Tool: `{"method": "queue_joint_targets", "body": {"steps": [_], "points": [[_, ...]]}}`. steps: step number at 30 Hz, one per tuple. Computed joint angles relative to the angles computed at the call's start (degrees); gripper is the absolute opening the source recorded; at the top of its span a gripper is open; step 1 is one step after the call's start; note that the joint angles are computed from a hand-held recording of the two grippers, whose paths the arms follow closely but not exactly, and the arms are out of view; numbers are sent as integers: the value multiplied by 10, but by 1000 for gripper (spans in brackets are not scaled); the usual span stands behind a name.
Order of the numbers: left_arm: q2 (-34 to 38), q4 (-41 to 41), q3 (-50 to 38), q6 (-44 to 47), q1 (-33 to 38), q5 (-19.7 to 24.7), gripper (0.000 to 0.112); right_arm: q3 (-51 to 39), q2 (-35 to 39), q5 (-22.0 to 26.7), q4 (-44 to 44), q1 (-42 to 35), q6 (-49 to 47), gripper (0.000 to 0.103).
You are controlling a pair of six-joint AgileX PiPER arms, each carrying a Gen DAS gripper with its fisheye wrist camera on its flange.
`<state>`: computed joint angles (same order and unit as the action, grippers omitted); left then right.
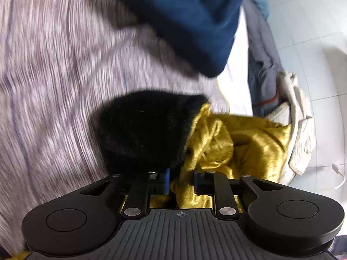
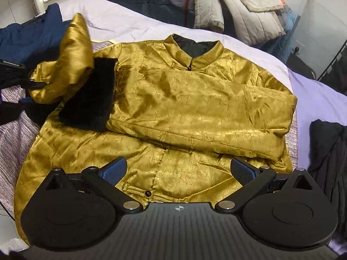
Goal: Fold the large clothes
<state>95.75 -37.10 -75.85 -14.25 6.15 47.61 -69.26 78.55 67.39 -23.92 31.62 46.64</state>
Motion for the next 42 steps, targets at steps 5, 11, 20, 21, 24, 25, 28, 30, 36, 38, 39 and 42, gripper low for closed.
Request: {"method": "queue_joint_targets", "body": {"steps": [5,11,20,21,24,25,28,30,36,38,39,42], "points": [[-70,219,-60,-37,-59,-52,47,-5,2,-7,-3,-7,-9,101],[-78,317,-170,-2,-143,-102,49,-2,2,-20,3,-21,-7,101],[52,158,-250,243,-339,-8,47,26,-33,-7,-3,-48,31,101],[71,171,-255,240,-360,17,48,32,-41,-4,-2,-56,36,101],[79,187,-208,242,-401,21,71,47,-64,9,-2,-85,48,102],[80,184,-200,245,-405,27,75,52,-72,13,-4,-95,53,102],[60,152,-149,251,-388,9,102,70,-91,18,-3,-128,51,102],[29,190,-109,212,-380,-9,103,75,-94,14,-5,-148,38,102],[11,370,-79,58,-340,-35,103,12,-40,-57,41,-214,-46,102],[11,413,-69,21,-325,-42,103,-46,7,-81,91,-235,-95,101],[14,417,-68,16,-315,-47,103,-77,35,-94,126,-247,-122,101],[32,403,-71,29,-292,-35,103,-185,127,-103,236,-278,-189,101]]}}
